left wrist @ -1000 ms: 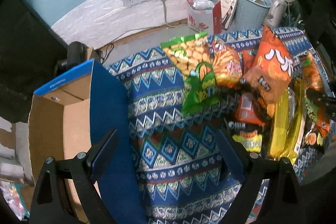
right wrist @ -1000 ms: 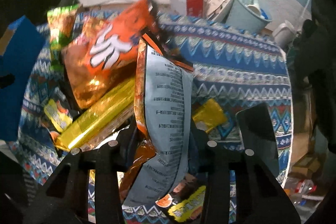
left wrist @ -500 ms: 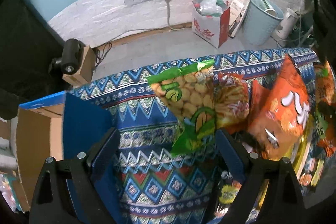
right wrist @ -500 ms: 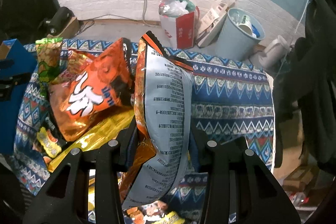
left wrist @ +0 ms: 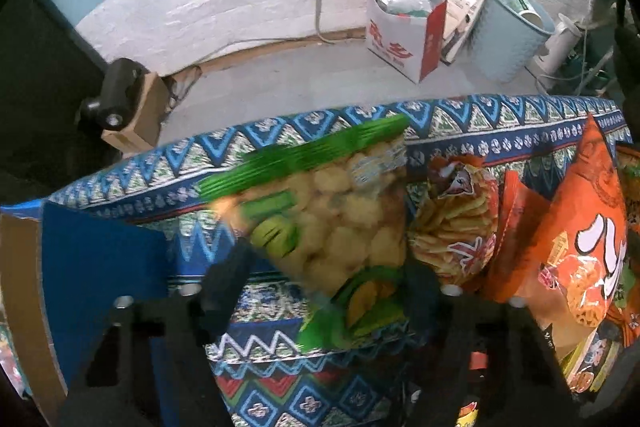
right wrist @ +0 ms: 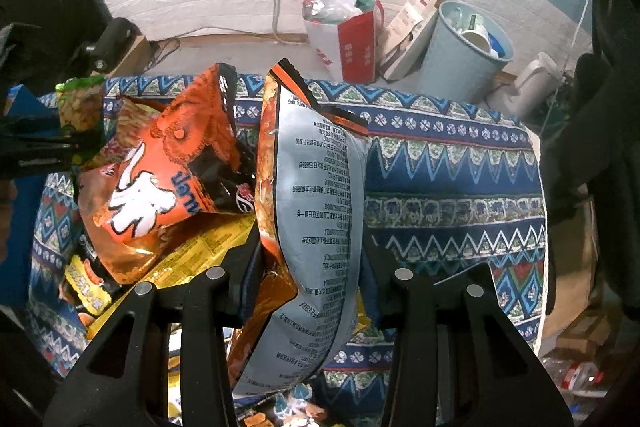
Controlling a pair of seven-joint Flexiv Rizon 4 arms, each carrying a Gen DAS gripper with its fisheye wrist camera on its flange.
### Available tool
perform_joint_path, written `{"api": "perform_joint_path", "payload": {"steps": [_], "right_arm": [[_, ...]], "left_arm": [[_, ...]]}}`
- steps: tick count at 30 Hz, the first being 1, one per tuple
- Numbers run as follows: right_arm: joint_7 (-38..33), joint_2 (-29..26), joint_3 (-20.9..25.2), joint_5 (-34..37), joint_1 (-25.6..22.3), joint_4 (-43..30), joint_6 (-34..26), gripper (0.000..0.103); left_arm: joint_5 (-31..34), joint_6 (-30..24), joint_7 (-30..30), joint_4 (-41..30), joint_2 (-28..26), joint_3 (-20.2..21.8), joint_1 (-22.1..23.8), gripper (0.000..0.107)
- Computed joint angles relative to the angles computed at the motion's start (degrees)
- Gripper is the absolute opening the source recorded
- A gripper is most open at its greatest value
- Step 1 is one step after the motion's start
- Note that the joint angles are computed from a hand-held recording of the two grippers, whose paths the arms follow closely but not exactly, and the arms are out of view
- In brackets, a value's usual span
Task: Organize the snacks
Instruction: 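Grasp the green peanut bag with the left gripper while the right gripper grasps the white-backed orange chip bag, then carry the green peanut bag and white chip bag into the cardboard box with both grippers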
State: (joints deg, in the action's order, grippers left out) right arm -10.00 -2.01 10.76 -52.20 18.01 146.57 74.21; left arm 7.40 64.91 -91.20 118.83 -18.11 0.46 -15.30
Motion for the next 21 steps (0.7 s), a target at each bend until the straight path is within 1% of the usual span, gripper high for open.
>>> {"api": "perform_joint_path", "payload": {"steps": [1, 2, 3, 4, 5, 7, 9, 14, 17, 21], "right_arm": [[0.2, -0.1, -0.1, -0.5, 0.0, -0.1, 0.1, 0.04], [0.2, -0.1, -0.1, -0.7, 0.0, -0.2, 0.0, 0.04], [0.2, -0.2, -0.2, -0.9, 0.0, -0.3, -0.1, 0.04], [0.2, -0.2, -0.2, -1.1, 0.0, -0.4, -0.3, 0.04], [0.2, -0.1, -0.1, -1.2, 0.0, -0.4, -0.4, 0.04], [0.2, 0.0, 0.0, -1.2, 0.1, -0.5, -1.2, 0.04], [0.2, 0.4, 0.4, -0.6, 0.4, -0.6, -2.3, 0.04], [0.8, 2.2, 1.4, 0.0, 0.8, -0.9, -5.3, 0.04], [1.0, 3.2, 1.8, 0.1, 0.7, -1.2, -5.7, 0.04], [1.4, 4.7, 3.0, 0.1, 1.2, -1.5, -6.9, 0.04]], "left_arm": [[-1.2, 0.4, 1.1, 0.5, -0.1, -0.7, 0.6, 0.053], [-2.5, 0.9, 2.1, 1.1, -0.1, -1.3, 1.2, 0.049], [-3.3, 1.4, 2.6, 1.6, 0.0, -1.6, 1.5, 0.04], [-3.7, 1.9, 3.0, 2.0, 0.2, -1.6, 1.6, 0.037], [-3.7, 2.1, 3.1, 2.2, 0.3, -1.4, 1.4, 0.037], [-3.7, 2.9, 3.6, 2.9, 0.8, -1.2, 1.5, 0.026], [-2.9, 3.0, 3.5, 3.3, 1.7, -0.5, 1.2, 0.026], [-2.6, 4.9, 5.1, 5.5, 4.8, -0.4, 1.9, 0.026], [-0.8, 5.7, 5.4, 6.8, 7.0, 0.0, 1.8, 0.026], [-1.4, 6.6, 7.5, 9.4, 10.8, -0.6, 2.7, 0.026]]}}
